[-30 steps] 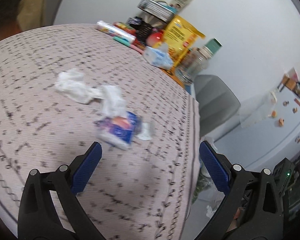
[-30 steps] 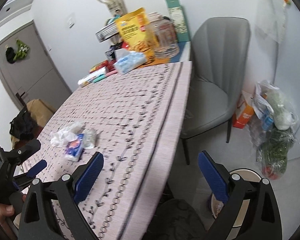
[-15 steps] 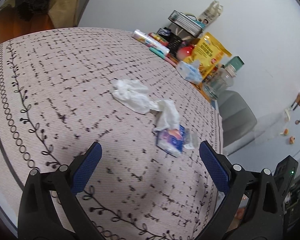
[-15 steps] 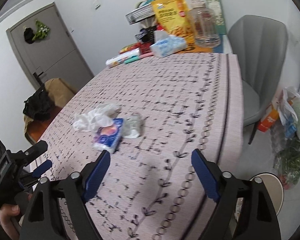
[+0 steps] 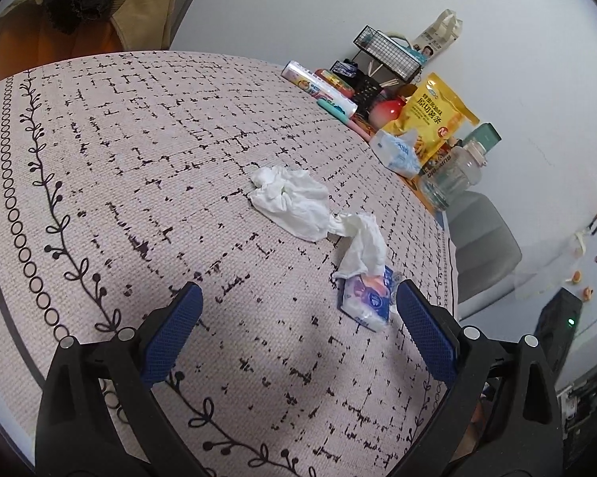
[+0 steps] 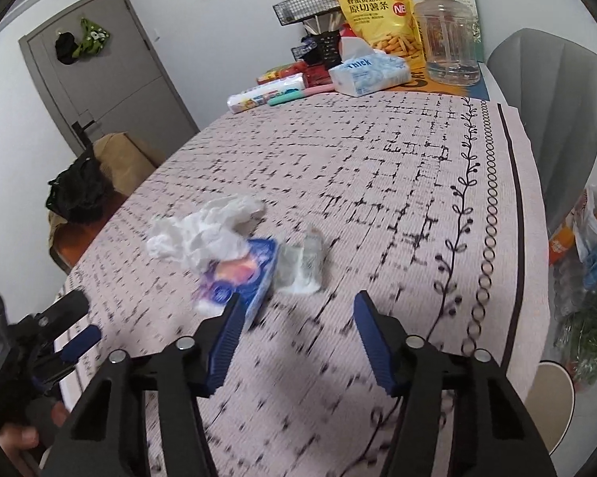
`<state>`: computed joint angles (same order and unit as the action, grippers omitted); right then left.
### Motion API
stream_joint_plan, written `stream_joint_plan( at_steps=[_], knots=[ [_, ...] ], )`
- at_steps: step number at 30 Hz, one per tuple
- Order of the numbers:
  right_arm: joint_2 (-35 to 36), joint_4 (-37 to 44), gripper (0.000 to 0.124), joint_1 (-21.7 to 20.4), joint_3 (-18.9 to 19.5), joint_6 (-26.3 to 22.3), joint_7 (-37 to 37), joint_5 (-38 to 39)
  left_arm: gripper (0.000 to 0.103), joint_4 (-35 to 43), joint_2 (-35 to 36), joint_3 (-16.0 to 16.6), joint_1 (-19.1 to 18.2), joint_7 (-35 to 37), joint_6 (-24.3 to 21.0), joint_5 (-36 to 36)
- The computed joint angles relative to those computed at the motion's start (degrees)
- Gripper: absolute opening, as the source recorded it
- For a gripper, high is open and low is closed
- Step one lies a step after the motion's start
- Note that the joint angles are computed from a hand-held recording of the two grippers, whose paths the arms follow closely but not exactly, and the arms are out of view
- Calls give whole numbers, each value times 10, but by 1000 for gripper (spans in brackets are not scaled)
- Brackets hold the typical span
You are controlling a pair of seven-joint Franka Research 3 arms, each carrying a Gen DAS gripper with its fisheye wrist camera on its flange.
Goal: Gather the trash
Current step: 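Close the left tool on the white tissue while the right tool grasps a small white scrap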
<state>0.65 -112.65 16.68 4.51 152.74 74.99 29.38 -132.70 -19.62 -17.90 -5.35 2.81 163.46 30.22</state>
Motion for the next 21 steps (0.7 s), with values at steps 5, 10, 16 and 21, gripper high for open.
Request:
stream_joint_plan(
  at_steps=[5,10,16,21],
  knots=[
    [38,39,48,-5,-1,-7,10,1,96,28,32,5,-1,4,9,-2],
    [63,71,7,-11,1,-37,10,-7,95,69,71,5,-1,1,9,16],
    [45,53,6,-15,2,-21,-11,7,89,99,108,23,-21,20,18,8],
    [17,26,6,-20,-5,-14,-18,18,85,126,144,37,-37,48,26,-16]
  ],
)
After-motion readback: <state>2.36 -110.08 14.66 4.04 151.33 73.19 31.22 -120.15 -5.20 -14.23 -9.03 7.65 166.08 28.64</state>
